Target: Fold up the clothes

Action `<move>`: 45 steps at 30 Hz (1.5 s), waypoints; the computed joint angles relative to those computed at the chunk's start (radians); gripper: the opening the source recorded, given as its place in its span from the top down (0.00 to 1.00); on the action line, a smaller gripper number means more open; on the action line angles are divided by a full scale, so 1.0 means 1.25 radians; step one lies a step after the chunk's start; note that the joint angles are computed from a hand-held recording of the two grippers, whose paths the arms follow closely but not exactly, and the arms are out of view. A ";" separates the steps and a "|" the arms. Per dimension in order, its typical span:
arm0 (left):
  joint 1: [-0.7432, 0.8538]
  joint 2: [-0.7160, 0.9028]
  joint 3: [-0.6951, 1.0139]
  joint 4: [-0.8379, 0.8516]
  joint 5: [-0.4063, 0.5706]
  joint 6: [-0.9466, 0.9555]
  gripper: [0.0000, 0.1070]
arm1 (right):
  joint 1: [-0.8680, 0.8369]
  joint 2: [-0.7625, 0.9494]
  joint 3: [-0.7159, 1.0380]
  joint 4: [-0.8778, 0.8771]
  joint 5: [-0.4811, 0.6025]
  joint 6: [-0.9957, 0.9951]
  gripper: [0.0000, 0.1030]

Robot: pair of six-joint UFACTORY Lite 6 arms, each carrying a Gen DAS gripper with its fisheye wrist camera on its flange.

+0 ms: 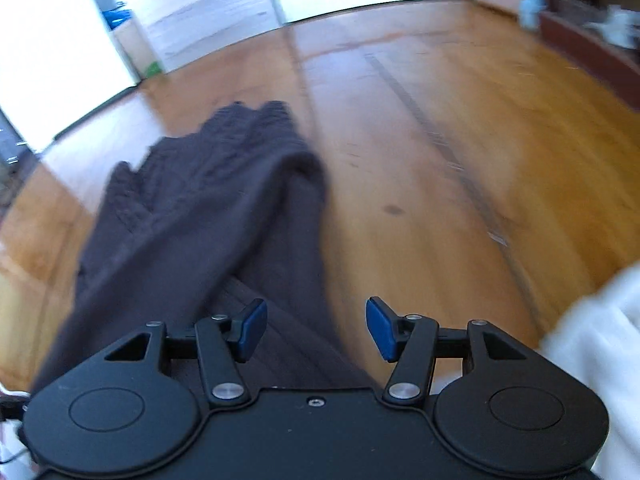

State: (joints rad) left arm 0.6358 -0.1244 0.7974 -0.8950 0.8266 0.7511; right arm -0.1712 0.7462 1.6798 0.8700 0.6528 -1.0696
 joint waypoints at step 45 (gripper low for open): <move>-0.508 -0.493 -0.080 0.649 -0.030 -0.644 0.49 | -0.246 -0.365 -0.576 0.131 0.163 -0.268 0.31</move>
State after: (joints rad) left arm 0.0010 -0.7404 0.6970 -0.0835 0.7895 -0.0542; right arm -0.4791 0.2900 0.9593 1.0343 0.8565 -1.4051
